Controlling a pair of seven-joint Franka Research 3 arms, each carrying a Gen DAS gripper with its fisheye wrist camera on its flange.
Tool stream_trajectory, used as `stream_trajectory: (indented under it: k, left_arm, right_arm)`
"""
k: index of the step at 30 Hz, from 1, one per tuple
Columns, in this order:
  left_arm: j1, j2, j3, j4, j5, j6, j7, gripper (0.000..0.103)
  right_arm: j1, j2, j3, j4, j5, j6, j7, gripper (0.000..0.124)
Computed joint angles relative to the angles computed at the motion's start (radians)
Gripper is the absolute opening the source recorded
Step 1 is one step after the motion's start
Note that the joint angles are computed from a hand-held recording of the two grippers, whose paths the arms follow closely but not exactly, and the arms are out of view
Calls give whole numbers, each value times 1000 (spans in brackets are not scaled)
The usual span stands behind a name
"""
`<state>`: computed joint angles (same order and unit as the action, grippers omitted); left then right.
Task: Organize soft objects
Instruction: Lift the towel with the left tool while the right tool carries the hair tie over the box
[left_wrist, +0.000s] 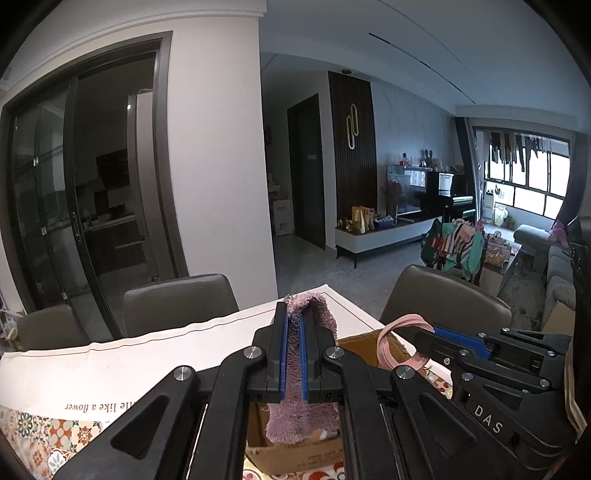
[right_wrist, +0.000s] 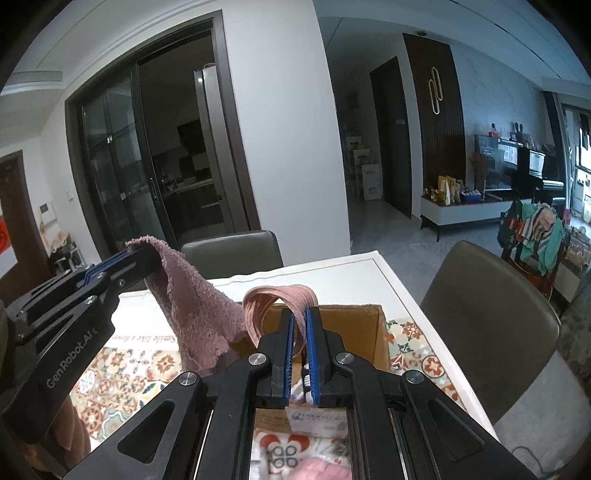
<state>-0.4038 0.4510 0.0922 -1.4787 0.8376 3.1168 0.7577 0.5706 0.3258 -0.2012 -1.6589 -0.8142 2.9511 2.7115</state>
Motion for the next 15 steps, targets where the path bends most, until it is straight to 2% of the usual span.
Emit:
stream_trajectory:
  k: [3,12,15]
  left_arm:
    - [40,54,-63,64,-59,-43,81,7]
    - [69,165,-124,172,-199,-134,242,7]
    - [88,198,-163,203,-259,-174,314,7]
  right_arm:
    - [-31,33,26,28,67,-1,-73,9]
    - [-61,125,53,102,312,-24,-313,9]
    - [-66,147,56,112,382,-38,-384,9]
